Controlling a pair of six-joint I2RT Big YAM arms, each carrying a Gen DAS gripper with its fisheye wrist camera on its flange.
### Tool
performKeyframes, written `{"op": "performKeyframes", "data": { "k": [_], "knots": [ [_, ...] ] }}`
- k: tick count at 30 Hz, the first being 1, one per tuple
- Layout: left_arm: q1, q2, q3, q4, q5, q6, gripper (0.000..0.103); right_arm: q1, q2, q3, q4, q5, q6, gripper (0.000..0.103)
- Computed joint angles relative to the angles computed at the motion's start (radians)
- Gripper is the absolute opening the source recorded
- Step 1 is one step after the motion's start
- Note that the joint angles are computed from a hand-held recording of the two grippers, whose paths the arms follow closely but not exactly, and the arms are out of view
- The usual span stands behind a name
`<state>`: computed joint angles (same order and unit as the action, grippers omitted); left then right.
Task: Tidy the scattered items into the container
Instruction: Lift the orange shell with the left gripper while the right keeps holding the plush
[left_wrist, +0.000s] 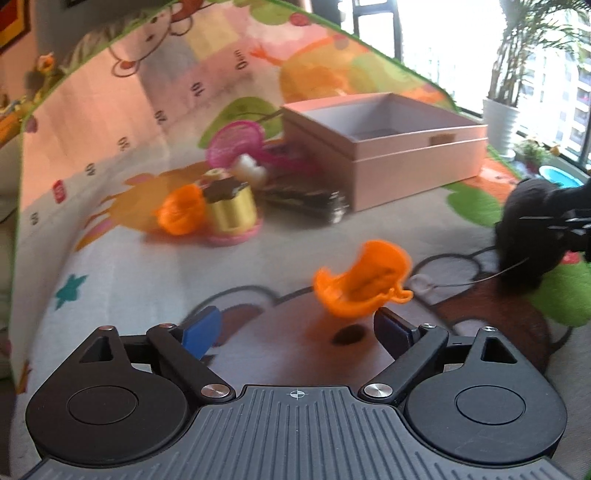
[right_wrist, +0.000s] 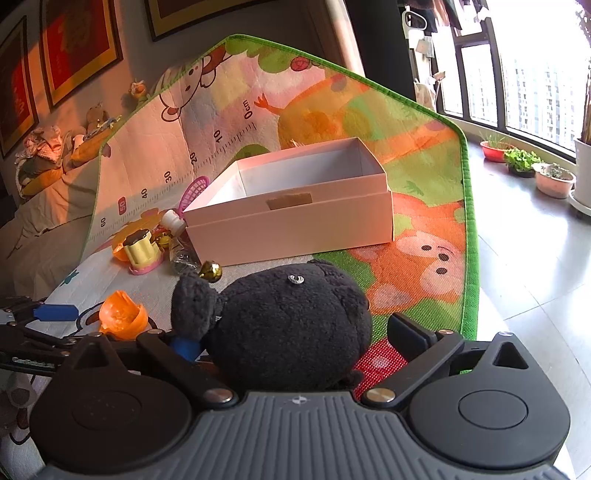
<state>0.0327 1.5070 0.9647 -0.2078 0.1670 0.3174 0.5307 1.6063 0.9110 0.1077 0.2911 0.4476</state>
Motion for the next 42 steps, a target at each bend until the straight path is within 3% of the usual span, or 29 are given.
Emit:
{"op": "performKeyframes", "data": {
  "k": [3,7,10,15,20,25,28,38,42],
  "knots": [
    [0.023,-0.002,0.005,-0.021,0.026,-0.012,0.096,0.0,0.001,0.001,-0.002,-0.001,0.001,0.101],
    [0.046,-0.013,0.009,-0.065,0.158,0.0,0.096,-0.001,0.002,0.002,-0.003,-0.002,0.002,0.101],
    [0.033,-0.02,0.002,-0.058,0.211,0.021,0.096,-0.002,0.002,0.002,-0.002,-0.003,0.002,0.101],
    [-0.011,0.0,0.005,-0.011,0.152,-0.006,0.096,-0.002,0.002,0.001,0.0,-0.006,0.004,0.101],
    [-0.021,0.013,0.023,-0.022,0.143,-0.081,0.096,-0.001,0.002,0.001,0.002,-0.003,0.007,0.101],
    [-0.035,0.013,0.018,-0.009,0.121,-0.091,0.095,-0.001,0.002,0.0,0.001,-0.004,0.007,0.101],
    [-0.037,0.015,0.018,-0.01,0.113,-0.086,0.082,-0.001,0.002,0.0,0.001,-0.004,0.007,0.101],
    [-0.033,0.018,0.016,0.004,0.108,-0.095,0.065,-0.004,0.002,0.005,-0.013,-0.017,0.006,0.103],
    [-0.034,0.02,0.015,-0.002,0.11,-0.088,0.064,-0.004,0.002,0.009,-0.021,-0.019,0.007,0.103]
  ]
}}
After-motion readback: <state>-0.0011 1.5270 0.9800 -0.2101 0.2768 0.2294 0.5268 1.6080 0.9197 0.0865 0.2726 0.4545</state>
